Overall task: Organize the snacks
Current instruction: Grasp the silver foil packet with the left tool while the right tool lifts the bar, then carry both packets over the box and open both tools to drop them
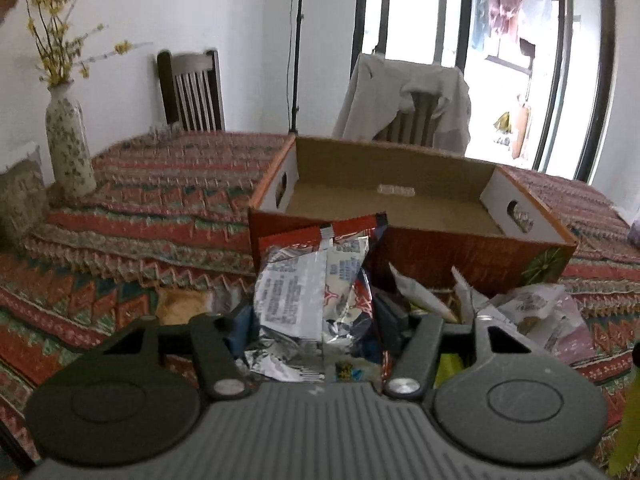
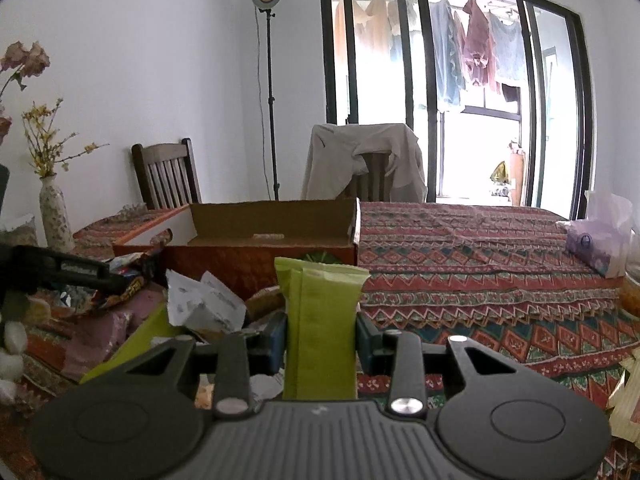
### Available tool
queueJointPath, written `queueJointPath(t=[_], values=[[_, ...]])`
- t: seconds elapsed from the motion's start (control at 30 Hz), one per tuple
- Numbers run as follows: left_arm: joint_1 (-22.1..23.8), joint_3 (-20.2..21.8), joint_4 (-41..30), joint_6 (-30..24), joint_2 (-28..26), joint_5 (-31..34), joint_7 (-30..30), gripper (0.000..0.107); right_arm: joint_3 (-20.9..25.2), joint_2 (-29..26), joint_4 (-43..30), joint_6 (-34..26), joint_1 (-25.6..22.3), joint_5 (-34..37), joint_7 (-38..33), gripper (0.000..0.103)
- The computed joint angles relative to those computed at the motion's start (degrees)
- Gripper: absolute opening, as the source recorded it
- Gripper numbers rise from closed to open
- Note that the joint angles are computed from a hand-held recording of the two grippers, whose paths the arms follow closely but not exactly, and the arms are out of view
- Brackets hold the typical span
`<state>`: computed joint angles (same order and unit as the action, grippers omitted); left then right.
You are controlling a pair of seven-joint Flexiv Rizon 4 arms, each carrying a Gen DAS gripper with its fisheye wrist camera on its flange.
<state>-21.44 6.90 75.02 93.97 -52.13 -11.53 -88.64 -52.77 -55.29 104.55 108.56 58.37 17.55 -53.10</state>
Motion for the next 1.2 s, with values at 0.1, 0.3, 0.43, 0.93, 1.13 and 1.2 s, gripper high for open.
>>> queueJointPath(t=[0.1, 0.3, 0.43, 0.93, 1.13, 1.2], values=[[1.69, -2.74, 2.47, 3.72, 1.58, 0.72, 0.88, 0.062, -0.70, -0.03, -0.12, 0.35, 0.44, 0.27, -0.15, 0.034], [5.94, -9.78, 5.84, 9.70, 4.26, 1.39, 4.49, 0.062, -3.37, -0.59, -1.09, 0.98, 1.59, 1.62, -0.45, 0.034], [7.97, -13.44, 5.32, 11.27, 4.55, 1.53, 6.61, 0.062, -5.51, -1.46, -3.19, 0.76, 1.53, 2.30, -0.30, 0.034], [7.51, -15.35, -8.35, 5.32, -0.75, -1.80, 10.52, 0.062, -8.82, -5.63, -19.81, -3.51, -7.26, -1.66, 4.02, 0.034], [4.70, -10.78, -21.04, -1.39, -7.16, -4.34, 9.58, 0.062, -7.04, -8.25, -29.95, -6.40, -14.22, -6.72, 9.36, 0.034], [3.54, -8.03, -26.43, -4.20, -10.02, -4.79, 7.87, 0.062, -6.12, -9.32, -33.43, -7.40, -16.67, -8.57, 11.24, 0.034]])
